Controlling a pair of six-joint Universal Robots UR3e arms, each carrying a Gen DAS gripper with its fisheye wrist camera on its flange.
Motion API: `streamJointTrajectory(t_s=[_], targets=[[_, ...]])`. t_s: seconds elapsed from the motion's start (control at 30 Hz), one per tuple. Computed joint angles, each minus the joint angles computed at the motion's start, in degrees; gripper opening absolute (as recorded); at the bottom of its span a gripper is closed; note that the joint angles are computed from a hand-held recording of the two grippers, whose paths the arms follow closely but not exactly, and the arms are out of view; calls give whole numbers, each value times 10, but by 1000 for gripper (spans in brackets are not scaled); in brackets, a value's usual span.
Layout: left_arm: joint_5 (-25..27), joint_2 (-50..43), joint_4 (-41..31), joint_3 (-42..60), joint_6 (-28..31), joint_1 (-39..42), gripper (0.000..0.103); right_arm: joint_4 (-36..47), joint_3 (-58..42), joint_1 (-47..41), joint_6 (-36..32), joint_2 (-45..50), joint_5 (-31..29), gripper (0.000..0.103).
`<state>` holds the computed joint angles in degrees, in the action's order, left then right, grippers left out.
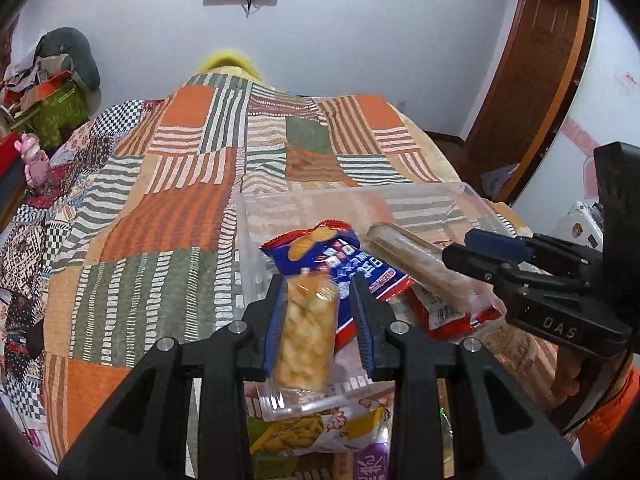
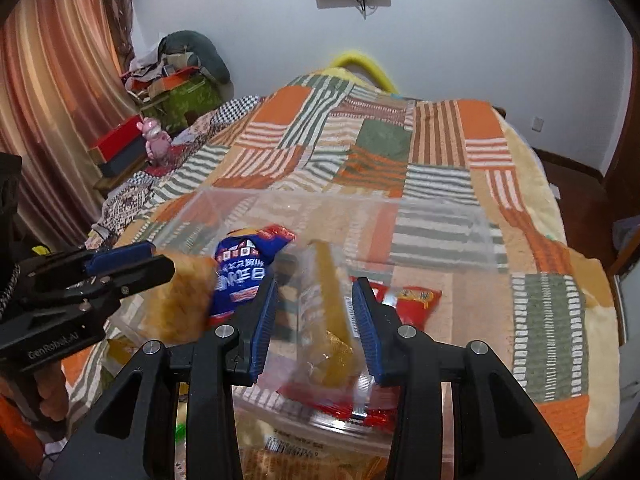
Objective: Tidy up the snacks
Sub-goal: 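Lower both held snacks into the clear box and open both tools, then grasp the green pea snack bag with the left tool while the right tool grasps the bread pack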
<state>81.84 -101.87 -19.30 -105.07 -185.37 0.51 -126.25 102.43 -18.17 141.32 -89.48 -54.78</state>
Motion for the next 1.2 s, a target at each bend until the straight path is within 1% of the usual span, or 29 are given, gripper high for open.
streamJointTrajectory(t_s=[0.17, 0.23, 0.43, 0.5, 0.6, 0.67, 0.73, 0.83, 0.9, 1.07, 1.2], targets=[[1, 41, -11, -20, -1, -2, 33, 27, 10, -20, -23, -42, 15, 36], [1, 65, -14, -35, -1, 1, 36, 41, 16, -33, -35, -62, 25, 39], [14, 149, -25, -91, 4, 11, 52, 89, 42, -76, -73, -131, 52, 53], [20, 181, -32, -115, 9, 16, 58, 103, 51, -90, -84, -150, 60, 60], [25, 225, -46, -148, 14, 26, 64, 136, 68, -121, -111, -187, 75, 68], [29, 250, -54, -170, 15, 33, 66, 154, 79, -135, -125, -211, 77, 71], [27, 274, -65, -193, 17, 42, 67, 174, 91, -152, -144, -233, 79, 73], [22, 301, -85, -221, 17, 54, 67, 206, 106, -176, -169, -260, 83, 80], [21, 312, -90, -242, 19, 59, 67, 212, 118, -185, -176, -274, 79, 85], [14, 332, -95, -293, 20, 66, 67, 237, 141, -204, -199, -298, 66, 88], [11, 325, -83, -320, 17, 62, 67, 241, 160, -208, -213, -311, 55, 92]])
